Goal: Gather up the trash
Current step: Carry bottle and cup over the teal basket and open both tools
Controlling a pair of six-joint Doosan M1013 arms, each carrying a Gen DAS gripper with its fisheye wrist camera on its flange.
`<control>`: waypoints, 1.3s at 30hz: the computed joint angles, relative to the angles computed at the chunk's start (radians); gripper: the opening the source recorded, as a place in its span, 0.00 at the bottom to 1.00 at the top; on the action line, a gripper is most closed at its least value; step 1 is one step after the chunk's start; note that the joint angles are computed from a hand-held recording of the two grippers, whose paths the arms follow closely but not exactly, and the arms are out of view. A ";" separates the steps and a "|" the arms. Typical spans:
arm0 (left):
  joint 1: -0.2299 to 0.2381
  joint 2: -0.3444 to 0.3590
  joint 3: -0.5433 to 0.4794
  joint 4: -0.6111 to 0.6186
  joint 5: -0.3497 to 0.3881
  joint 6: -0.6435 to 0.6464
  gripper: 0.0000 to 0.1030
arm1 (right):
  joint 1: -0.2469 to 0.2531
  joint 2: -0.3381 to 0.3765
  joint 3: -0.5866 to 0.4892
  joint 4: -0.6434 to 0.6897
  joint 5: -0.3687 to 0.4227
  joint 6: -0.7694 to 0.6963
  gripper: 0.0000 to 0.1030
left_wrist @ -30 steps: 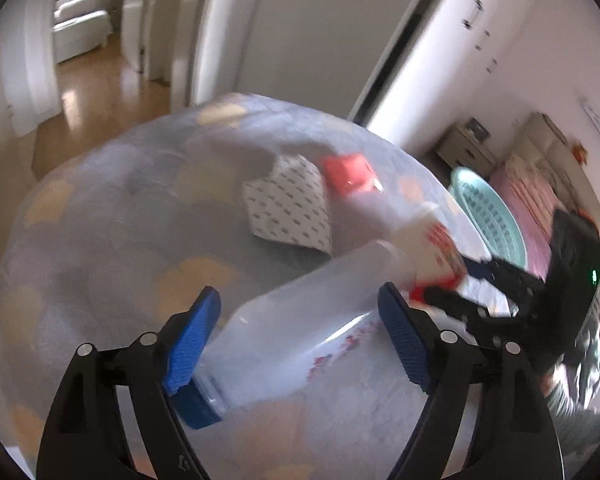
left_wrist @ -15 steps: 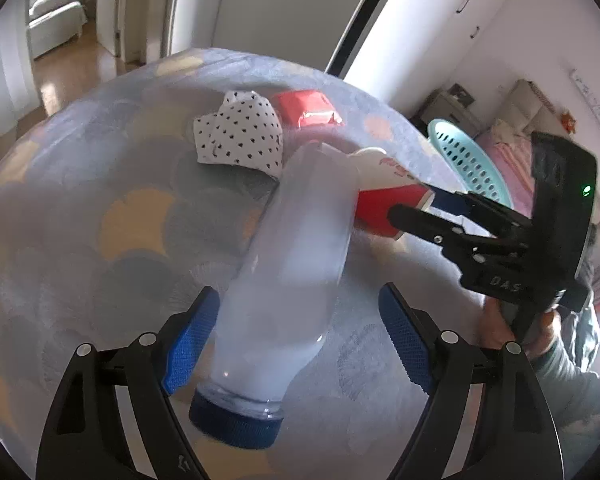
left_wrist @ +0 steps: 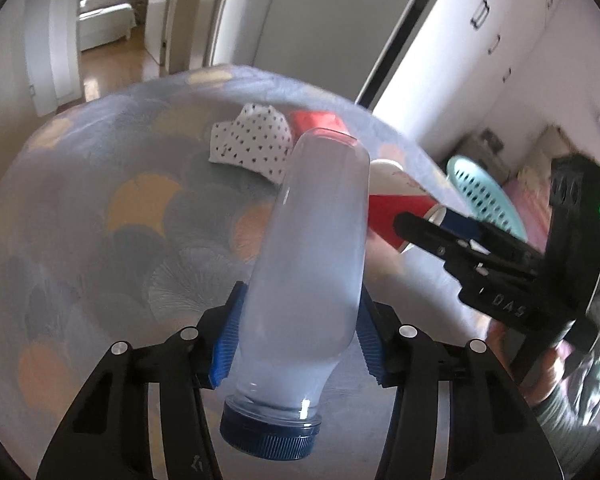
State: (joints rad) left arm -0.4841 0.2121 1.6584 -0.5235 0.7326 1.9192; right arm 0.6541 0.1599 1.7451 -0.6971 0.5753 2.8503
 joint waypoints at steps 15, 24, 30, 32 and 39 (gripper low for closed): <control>-0.075 -0.019 -0.033 -0.117 -0.041 0.089 0.48 | 0.028 -0.157 0.121 -0.311 0.123 0.413 0.56; -0.178 0.034 -0.105 -0.193 -0.032 0.185 0.48 | 0.008 -0.284 0.224 -0.352 0.285 0.545 0.56; -0.255 0.110 -0.200 -0.166 -0.001 0.173 0.48 | -0.042 -0.362 0.296 -0.297 0.361 0.583 0.56; -0.277 0.140 -0.234 -0.160 0.016 0.157 0.48 | -0.060 -0.382 0.319 -0.280 0.371 0.590 0.56; -0.331 0.242 -0.343 -0.108 0.064 0.064 0.48 | -0.103 -0.400 0.350 -0.207 0.394 0.557 0.57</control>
State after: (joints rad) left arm -0.8147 0.4542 1.3157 -0.6316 0.7967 1.9834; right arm 0.5514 -0.2397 2.0948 -0.9040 0.9689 3.4068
